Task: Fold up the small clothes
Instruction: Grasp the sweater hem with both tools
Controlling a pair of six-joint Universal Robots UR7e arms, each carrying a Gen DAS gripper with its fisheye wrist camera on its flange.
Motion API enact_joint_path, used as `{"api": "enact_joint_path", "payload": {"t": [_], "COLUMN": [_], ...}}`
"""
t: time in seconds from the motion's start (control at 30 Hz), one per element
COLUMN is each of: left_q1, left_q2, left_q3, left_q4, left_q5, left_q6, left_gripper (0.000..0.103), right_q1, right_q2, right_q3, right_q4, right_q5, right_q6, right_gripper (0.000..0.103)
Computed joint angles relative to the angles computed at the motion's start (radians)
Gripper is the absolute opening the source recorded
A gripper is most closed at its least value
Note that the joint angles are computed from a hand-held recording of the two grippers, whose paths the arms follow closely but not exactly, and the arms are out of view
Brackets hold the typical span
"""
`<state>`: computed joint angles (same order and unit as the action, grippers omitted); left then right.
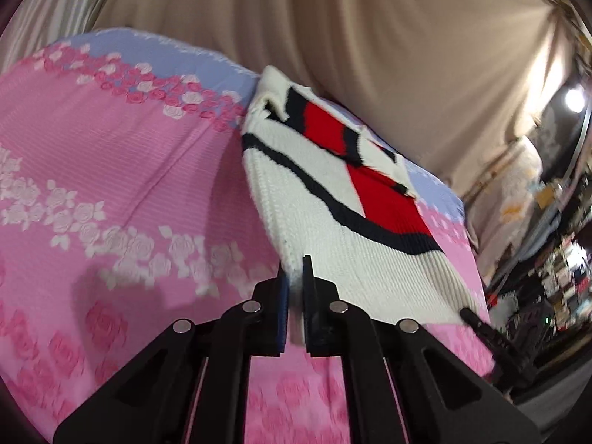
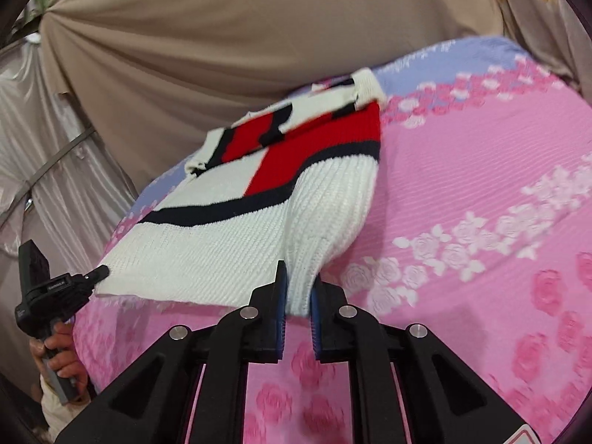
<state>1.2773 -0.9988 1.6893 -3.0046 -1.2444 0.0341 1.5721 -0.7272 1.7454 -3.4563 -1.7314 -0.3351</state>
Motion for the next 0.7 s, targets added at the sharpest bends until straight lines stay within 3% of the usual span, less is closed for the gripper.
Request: {"api": "enact_joint_path", "payload": {"t": [0.17, 0.3, 0.4, 0.47, 0.57, 0.6, 0.7], "left_q1": [-0.035, -0.065, -0.108, -0.145, -0.170, -0.176, -0.144], "left_q2": [-0.162, -0.291, -0.367, -0.391, -0.381, -0.352, -0.289], "left_q3": [0.225, 0.395, 0.478, 0.502, 0.479, 0.452, 0.351], "left_q4": [-0.039, -0.175, -0.291, -0.363, -0.413, -0.427, -0.259], "left_q5": [-0.030, -0.054, -0.076, -0.069, -0.077, -0.036, 0.051], "left_q6": [0.046, 0.095, 0.151, 0.204, 0.277, 0.299, 0.228], "left_gripper": [0.004, 0.004, 0.003, 0.000, 0.000, 0.000, 0.000], "right_q1": [-0.001, -0.001, 0.045, 0.077, 0.074, 0.070, 0.072], "right_q2": [-0.124, -0.215, -0.258, -0.271, -0.276, -0.269, -0.202], "right_q3": [0.228, 0.387, 0.460, 0.470, 0.442, 0.420, 0.337], "right_q4": [-0.107, -0.146, -0.225, -0.287, -0.309, -0.297, -0.258], "right_q5": [-0.009, 0.048, 0.052, 0.054, 0.141, 0.144, 0.035], "right_q6": [-0.056, -0.103, -0.148, -0.165, -0.181, -0.189, -0.165], "right_gripper": [0.010, 0.010, 0.010, 0.010, 0.005, 0.005, 0.005]}}
